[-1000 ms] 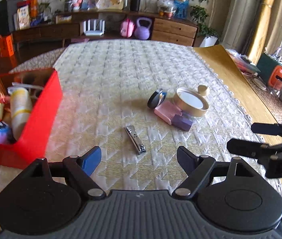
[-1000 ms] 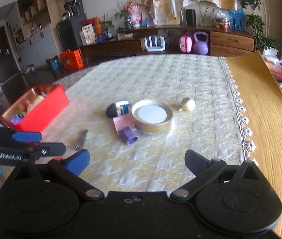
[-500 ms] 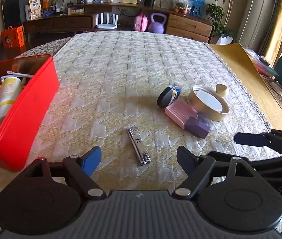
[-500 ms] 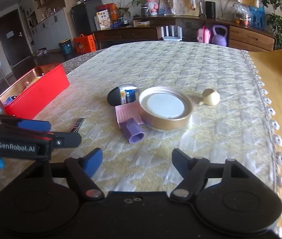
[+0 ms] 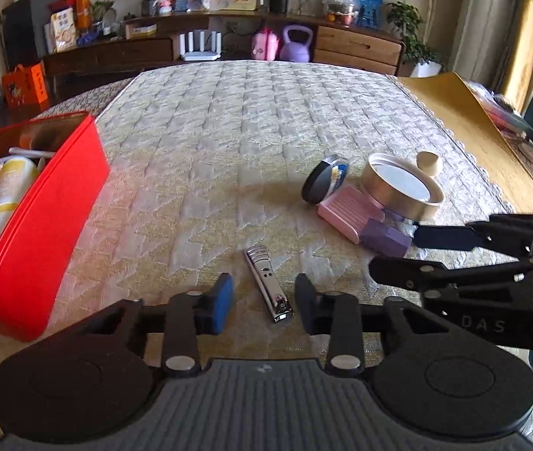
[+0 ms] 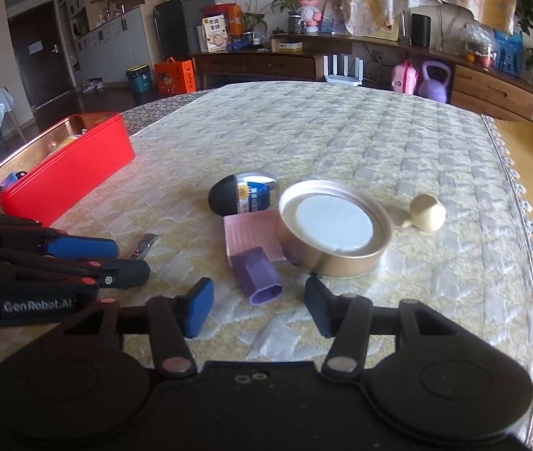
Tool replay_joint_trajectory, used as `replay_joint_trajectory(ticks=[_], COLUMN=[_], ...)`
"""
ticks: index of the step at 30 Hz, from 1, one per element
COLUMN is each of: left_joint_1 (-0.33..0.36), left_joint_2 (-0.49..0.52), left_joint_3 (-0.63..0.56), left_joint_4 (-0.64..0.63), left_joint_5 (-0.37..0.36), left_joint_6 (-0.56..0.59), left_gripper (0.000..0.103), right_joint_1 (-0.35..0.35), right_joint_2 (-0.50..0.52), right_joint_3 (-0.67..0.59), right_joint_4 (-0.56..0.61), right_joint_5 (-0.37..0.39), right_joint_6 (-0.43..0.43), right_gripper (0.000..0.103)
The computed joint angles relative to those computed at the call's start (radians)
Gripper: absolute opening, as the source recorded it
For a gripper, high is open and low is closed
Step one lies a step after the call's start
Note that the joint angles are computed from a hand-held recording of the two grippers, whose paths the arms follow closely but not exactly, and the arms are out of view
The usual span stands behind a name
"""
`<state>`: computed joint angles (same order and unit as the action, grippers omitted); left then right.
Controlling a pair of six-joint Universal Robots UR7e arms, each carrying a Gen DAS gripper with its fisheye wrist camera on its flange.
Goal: Organize rigid objects
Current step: 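Grasp the silver nail clipper with the left tool while the right tool grasps the purple tube, then carry the nail clipper and purple tube with both tools over the red box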
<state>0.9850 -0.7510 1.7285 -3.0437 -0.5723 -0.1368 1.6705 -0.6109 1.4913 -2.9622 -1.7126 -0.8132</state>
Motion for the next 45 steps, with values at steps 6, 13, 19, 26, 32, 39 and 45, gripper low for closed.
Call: replay_joint_trajectory(ticks=[6,13,19,26,32,39,45], left_joint_1=[-0.005,-0.009,-0.008,-0.02,-0.036,-0.043,-0.053], left_joint_2=[0.004,-0.005,-0.035,-0.089,-0.141,-0.206,-0.27], left_joint_3=[0.006,0.01,0.034,0.074,0.121,0.167,0.212], left_joint_4=[-0.019,0.005,0.026,0.049,0.047,0.061,0.052], left_joint_5=[-0.004,-0.014,-0.024,-0.019,-0.019,-0.018,-0.027], left_joint_6=[0.035,0.046,0.015,-0.031,-0.043,-0.081,-0.104], left_gripper=[0.017,0.011,0.011,0.011,0.009,0.009,0.009], right_joint_1=[0.004,0.014,0.021,0.045,0.067,0.096,0.122], right_joint_2=[0.003,0.0,-0.03,-0.07,-0.103,-0.125,-0.132], right_joint_3=[0.01,0.035,0.077,0.13,0.168,0.199,0.207], right_joint_4=[-0.021,-0.066,-0.085,-0.1,-0.097,-0.109,-0.106], right_joint_5=[0.003,-0.017,-0.004,0.013,0.017,0.024,0.027], right_joint_6=[-0.009,0.01,0.045,0.057,0.069,0.058,0.054], right_gripper=[0.028,0.02,0.02,0.02,0.02,0.02,0.02])
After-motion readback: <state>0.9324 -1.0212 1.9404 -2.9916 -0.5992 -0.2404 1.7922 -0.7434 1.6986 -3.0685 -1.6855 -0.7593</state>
